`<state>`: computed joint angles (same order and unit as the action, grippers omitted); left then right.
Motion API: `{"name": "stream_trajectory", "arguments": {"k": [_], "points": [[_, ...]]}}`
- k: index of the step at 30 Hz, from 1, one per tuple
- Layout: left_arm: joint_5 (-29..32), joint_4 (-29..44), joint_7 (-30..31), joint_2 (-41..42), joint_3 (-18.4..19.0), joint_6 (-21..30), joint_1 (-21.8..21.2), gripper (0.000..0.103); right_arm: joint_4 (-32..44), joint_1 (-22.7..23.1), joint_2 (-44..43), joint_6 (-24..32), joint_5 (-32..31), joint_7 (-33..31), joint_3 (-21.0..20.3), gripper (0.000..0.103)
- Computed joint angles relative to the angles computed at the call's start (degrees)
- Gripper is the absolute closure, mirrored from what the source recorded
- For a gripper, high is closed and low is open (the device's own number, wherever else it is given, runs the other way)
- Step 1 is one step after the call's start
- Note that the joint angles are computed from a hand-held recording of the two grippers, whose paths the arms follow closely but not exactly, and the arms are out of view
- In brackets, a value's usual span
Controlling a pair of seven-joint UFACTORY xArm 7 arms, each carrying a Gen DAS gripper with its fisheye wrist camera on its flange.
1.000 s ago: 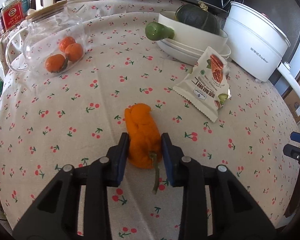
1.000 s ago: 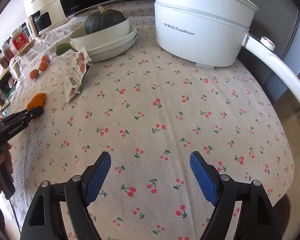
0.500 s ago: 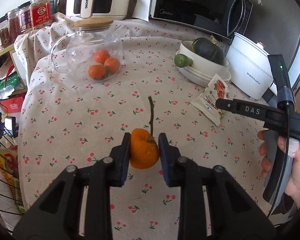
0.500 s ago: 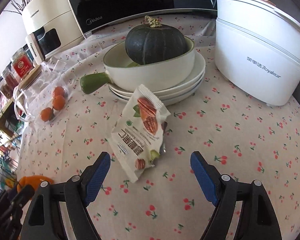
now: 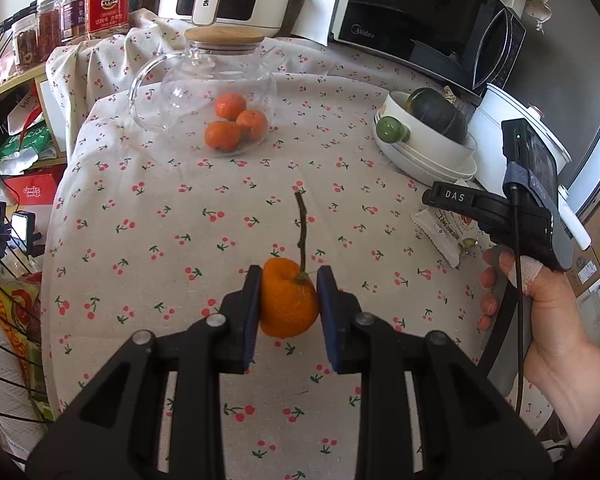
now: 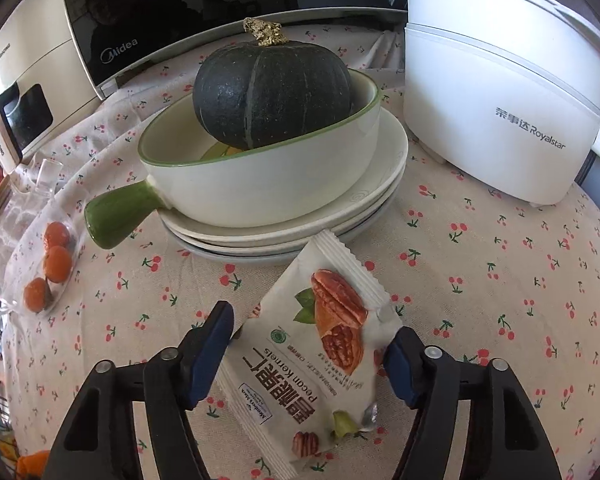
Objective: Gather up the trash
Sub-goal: 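Grasp the pecan snack packet with the right tool while the left tool lifts the pepper, then carry the pepper and the snack packet over the brown bin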
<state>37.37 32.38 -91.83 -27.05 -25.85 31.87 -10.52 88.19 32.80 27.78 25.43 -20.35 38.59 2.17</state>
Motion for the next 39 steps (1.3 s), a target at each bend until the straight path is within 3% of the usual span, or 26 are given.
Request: {"name": "stream_trajectory", "arguments": {"k": [3, 5, 6, 10, 16, 23, 30, 39], "points": [[0.0, 1.2, 0.7, 1.0, -0.8, 1.9, -0.7, 0.074, -4.4, -3.6, -3.3, -0.6, 3.8, -6.7, 3.4, 0.048], [-0.3, 2.1, 1.3, 1.6, -0.9, 3.4, -1.8, 0.074, -8.0, -6.1, -6.1, -1.2, 7.3, -11.4, 5.6, 0.072], [-0.5, 2.4, 1.6, 1.8, -0.8, 3.8, -2.3, 0.074, -9.8, -7.4, -7.5, -1.0, 9.6, -14.2, 6.8, 0.077], [-2.1, 4.0, 2.2, 2.7, -0.4, 6.2, -4.6, 0.074, -17.4, -11.8, -14.0, -1.8, 18.7, -25.0, 9.9, 0.086], [-4.0, 7.1, 0.8, 3.5, -0.7, 9.1, -7.2, 0.074, -27.5, -14.6, -24.4, -1.2, 31.6, -42.1, 10.5, 0.092], [-2.3, 13.5, -1.3, 6.9, -3.1, 14.9, -10.2, 0.074, -35.5, -13.7, -34.5, 1.8, 42.3, -56.0, 6.4, 0.093], [1.8, 20.4, -4.0, 12.9, -3.7, 19.7, -15.0, 0.074, -41.8, -14.4, -43.3, 5.8, 42.9, -60.7, 1.8, 0.094], [7.8, 28.9, -7.3, 21.7, -1.2, 20.7, -21.7, 0.075, -46.7, -19.1, -52.7, 9.4, 41.0, -64.3, -4.0, 0.094]]}}
